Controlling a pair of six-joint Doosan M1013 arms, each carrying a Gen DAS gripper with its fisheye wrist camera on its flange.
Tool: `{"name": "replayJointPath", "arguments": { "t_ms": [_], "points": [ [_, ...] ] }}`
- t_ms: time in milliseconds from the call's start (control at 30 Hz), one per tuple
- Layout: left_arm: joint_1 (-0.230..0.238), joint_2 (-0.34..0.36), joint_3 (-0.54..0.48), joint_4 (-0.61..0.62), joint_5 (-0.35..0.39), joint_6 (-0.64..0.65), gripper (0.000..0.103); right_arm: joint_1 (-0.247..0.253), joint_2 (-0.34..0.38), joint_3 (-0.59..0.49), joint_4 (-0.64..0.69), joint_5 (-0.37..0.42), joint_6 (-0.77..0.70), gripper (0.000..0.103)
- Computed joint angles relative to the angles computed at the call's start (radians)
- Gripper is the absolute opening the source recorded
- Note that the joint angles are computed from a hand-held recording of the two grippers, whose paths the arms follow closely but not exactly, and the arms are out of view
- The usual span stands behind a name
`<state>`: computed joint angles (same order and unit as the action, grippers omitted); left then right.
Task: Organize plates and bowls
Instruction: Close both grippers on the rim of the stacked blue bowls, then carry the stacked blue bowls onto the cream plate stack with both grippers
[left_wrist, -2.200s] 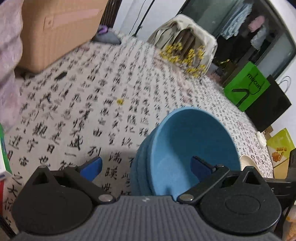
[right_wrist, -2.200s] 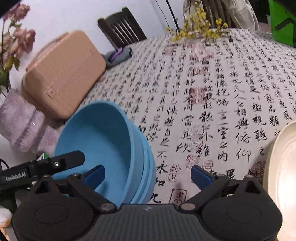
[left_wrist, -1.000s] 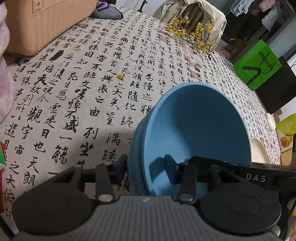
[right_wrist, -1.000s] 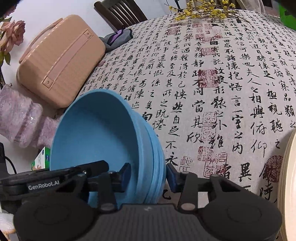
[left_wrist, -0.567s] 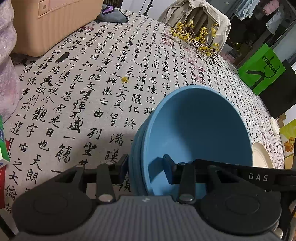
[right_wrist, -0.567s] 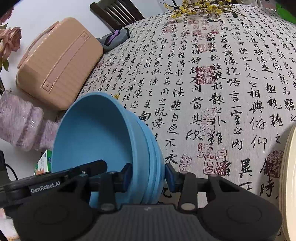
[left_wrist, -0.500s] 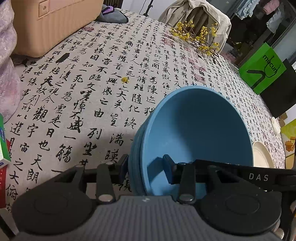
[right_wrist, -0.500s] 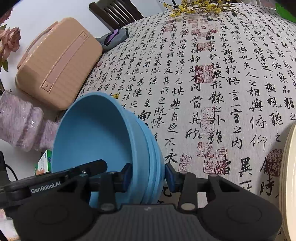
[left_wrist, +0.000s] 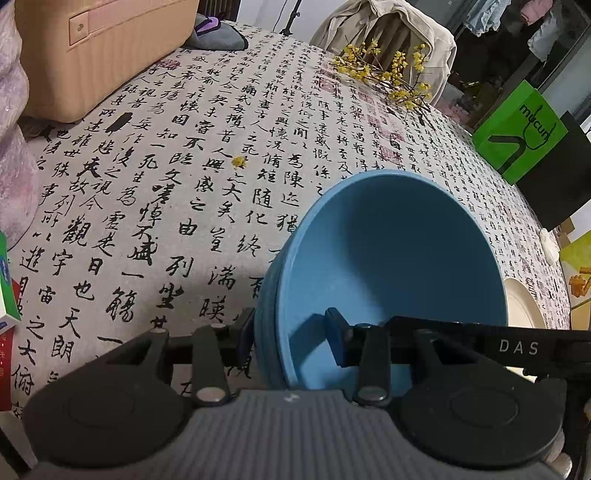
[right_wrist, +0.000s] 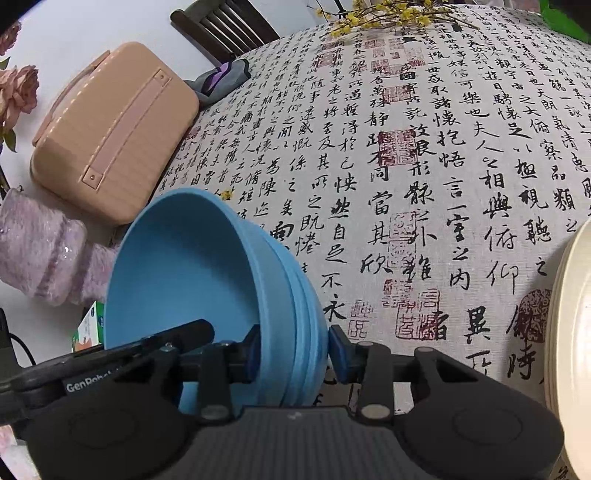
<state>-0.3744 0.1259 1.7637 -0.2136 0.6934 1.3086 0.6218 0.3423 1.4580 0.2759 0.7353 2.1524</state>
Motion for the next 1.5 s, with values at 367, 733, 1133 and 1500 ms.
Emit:
{"name": "replayJointPath", "arguments": {
  "t_ms": [367,733,1133,1500],
  "points": [
    [-0.023,-0.008,-0.001,0.021,-0.010,-0.018,0.041,-0.004,-0.026,0.024,-0.011,-0.008,0.001,0.037],
    [-0.057,-0.011,-0.005,0.051,-0.019,-0.054,0.041,-0.021,-0.064,0.067,-0.010,-0.027,-0.007,0.035],
    [-0.093,-0.010,-0.017,0.092,-0.019,-0.088,0.041,-0.039,-0.098,0.111,0.008,-0.046,-0.009,0.035],
    [-0.118,-0.005,-0.029,0.103,-0.021,-0.092,0.041,-0.053,-0.128,0.141,0.004,-0.055,-0.006,0.035]
  ]
}}
